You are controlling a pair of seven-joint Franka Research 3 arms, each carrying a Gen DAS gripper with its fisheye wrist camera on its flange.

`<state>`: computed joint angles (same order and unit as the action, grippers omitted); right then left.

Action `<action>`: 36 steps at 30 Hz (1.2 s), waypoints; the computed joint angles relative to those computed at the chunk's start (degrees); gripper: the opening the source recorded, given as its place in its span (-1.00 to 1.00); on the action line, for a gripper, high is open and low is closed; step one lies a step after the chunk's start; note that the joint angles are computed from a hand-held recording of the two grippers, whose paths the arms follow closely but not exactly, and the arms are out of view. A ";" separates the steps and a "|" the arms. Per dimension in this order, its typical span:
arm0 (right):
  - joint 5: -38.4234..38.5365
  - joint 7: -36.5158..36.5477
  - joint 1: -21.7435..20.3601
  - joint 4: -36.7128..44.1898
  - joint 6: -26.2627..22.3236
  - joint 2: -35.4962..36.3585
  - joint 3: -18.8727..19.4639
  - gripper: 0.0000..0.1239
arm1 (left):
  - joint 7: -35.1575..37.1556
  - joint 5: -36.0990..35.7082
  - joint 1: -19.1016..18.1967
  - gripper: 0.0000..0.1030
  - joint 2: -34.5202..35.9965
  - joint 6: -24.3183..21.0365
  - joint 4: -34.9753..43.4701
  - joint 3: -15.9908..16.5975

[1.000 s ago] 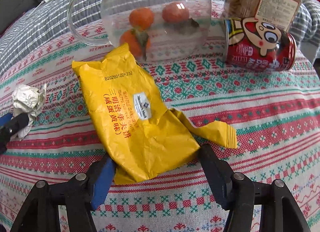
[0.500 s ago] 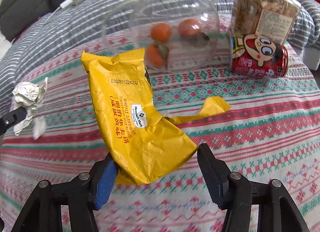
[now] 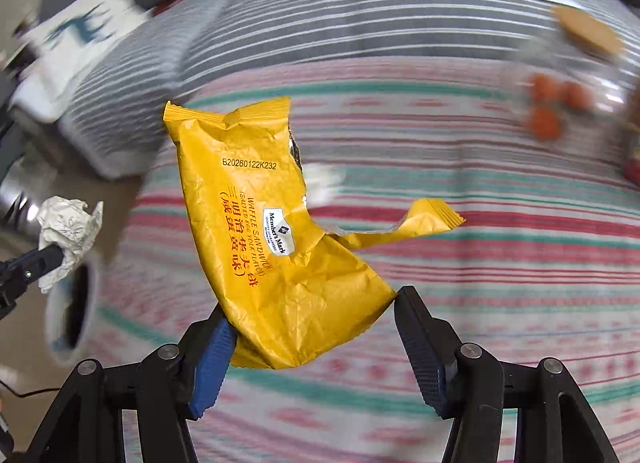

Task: Collect trash
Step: 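Carry the tissue and yellow bag to the bin and open both tools over it, then move the left tool to the small white tissue while the right tool approaches the red can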

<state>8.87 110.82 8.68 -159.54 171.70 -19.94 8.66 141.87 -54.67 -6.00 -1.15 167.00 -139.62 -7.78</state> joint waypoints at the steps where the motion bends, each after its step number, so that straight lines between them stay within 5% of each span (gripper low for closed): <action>1: 0.46 0.14 1.45 1.59 0.30 1.98 0.61 0.07 | 0.64 -0.59 0.71 -0.81 -0.42 -0.17 -0.51 0.74; 9: -4.17 3.51 8.37 14.23 -0.11 16.43 3.85 0.08 | -3.15 7.44 7.84 -0.80 2.71 -0.56 -1.15 4.34; 12: 2.17 -1.58 12.70 20.09 -0.03 22.34 3.47 0.08 | -1.88 7.14 10.01 -0.76 3.82 -0.17 -0.83 3.27; 13: 4.67 -3.62 13.50 21.71 -0.17 23.80 3.63 0.08 | 1.24 4.08 10.97 -0.67 3.93 -0.97 -0.43 2.82; 17: 10.16 -8.26 16.38 28.49 -0.89 29.34 3.56 0.08 | 7.09 -1.45 12.78 0.41 3.28 -2.61 -0.26 2.47; 28: 10.22 -6.76 20.10 37.32 -3.24 37.19 1.77 0.09 | 4.83 1.22 14.99 0.45 2.68 0.40 -1.22 4.88; 30: 12.46 -8.88 19.09 37.99 -2.60 38.01 3.46 0.14 | 4.06 1.70 15.21 0.52 2.41 0.92 -1.46 4.90; 33: 23.96 -20.32 11.91 37.53 1.01 38.41 12.21 0.35 | 3.61 1.65 15.15 0.61 1.85 1.93 -1.87 4.90; 36: 26.38 -21.68 13.51 36.48 2.21 36.90 10.49 0.39 | 2.95 1.66 14.35 0.62 1.50 1.98 -1.82 4.62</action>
